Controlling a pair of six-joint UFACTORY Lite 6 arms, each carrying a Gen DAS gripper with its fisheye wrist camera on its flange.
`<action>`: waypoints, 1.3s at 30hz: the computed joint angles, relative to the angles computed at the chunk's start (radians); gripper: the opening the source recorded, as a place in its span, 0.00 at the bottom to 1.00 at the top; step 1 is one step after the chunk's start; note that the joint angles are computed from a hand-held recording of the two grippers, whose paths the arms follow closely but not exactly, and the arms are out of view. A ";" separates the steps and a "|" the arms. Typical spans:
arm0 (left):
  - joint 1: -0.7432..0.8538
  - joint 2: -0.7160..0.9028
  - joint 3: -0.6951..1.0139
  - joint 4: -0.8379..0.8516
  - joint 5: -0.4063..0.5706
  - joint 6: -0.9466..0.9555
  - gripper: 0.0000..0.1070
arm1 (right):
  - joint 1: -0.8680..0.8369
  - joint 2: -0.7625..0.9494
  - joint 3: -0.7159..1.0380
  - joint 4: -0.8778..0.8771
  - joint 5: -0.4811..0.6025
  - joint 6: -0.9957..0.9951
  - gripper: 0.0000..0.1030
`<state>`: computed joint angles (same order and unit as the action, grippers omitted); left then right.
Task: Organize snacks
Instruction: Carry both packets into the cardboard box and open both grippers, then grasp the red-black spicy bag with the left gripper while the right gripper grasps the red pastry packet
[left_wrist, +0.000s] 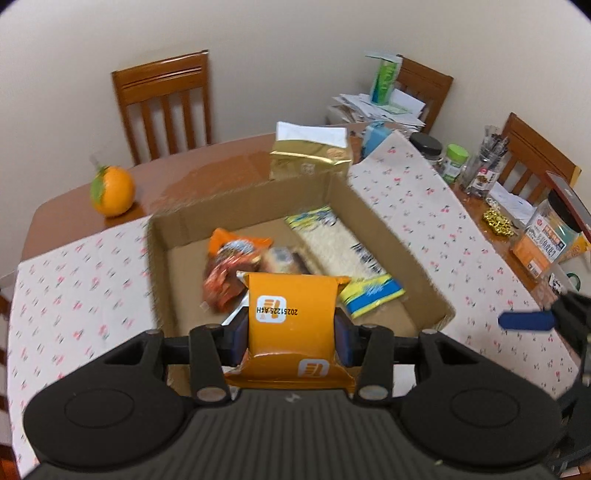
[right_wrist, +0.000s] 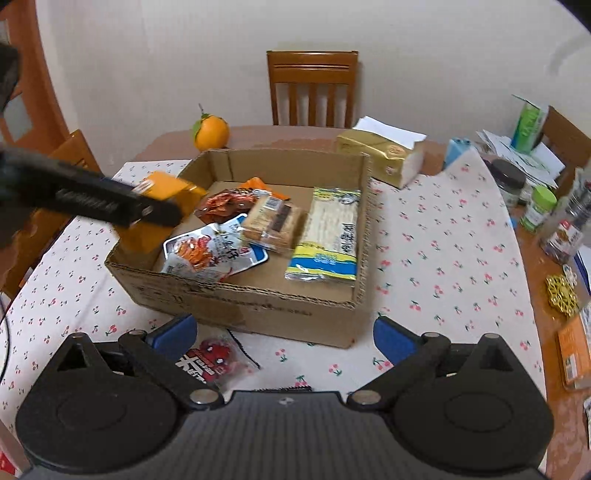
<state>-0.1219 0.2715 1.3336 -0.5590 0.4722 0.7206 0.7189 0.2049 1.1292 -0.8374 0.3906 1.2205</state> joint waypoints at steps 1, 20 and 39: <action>-0.013 0.013 0.013 -0.026 -0.002 0.025 0.42 | 0.000 -0.009 -0.012 -0.011 0.005 0.018 1.00; 0.019 -0.398 -0.518 -0.031 -0.156 0.059 0.86 | 0.038 -0.056 -0.124 0.018 0.055 0.084 1.00; 0.305 -0.678 -0.810 -0.272 0.039 0.476 0.86 | 0.167 0.194 -0.005 -0.049 0.173 0.352 1.00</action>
